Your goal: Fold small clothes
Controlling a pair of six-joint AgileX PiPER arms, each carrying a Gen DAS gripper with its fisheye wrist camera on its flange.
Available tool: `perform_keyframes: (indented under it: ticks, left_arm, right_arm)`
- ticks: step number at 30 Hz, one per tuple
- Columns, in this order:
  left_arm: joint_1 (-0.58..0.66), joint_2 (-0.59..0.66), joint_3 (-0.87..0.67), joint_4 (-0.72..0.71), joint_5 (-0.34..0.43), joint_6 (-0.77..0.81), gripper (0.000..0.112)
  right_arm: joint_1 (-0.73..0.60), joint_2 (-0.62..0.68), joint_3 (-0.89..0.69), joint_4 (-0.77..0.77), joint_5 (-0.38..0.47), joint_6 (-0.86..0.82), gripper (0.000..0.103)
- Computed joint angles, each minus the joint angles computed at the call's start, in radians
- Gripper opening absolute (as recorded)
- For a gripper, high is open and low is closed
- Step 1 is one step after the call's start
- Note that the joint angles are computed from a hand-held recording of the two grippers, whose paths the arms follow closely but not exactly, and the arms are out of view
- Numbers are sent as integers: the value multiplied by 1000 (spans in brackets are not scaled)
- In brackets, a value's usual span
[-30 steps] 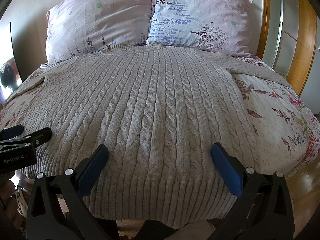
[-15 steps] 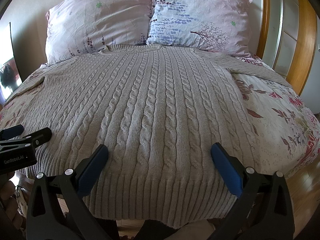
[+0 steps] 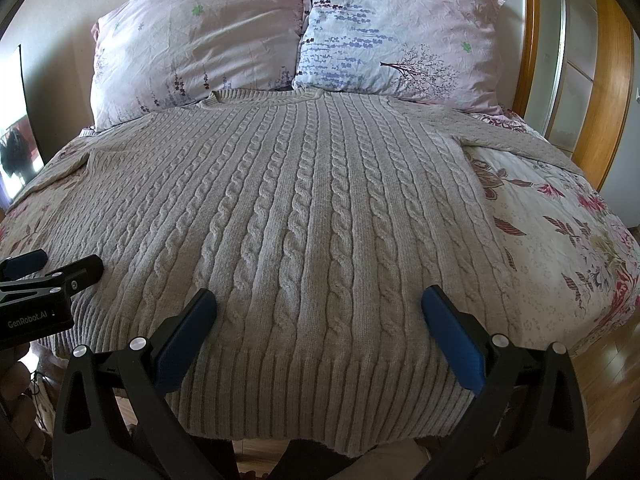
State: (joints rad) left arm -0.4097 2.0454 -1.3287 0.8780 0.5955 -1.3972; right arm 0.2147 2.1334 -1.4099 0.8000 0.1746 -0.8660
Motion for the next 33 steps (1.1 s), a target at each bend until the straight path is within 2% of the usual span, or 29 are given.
perform_keyframes:
  ticks: [6, 10, 14, 19, 21, 33]
  left_arm:
    - [0, 0, -1, -4, 0, 4, 101]
    - [2, -1, -1, -14, -1, 18, 101]
    - [3, 1, -14, -41, 7, 48, 101]
    - [12, -1, -19, -71, 7, 87, 101]
    - [12, 3, -23, -73, 7, 91, 101]
    - [41, 21, -89, -229, 34, 290, 101]
  right_arm:
    - [-2, 2, -6, -20, 8, 13, 102]
    - [-2, 11, -41, -148, 49, 131, 102]
    - [-9, 22, -62, -152, 72, 122, 102]
    - [-27, 20, -38, 108, 69, -175, 102]
    - [-34, 24, -42, 161, 84, -246, 102]
    - [-48, 62, -146, -24, 195, -111, 102]
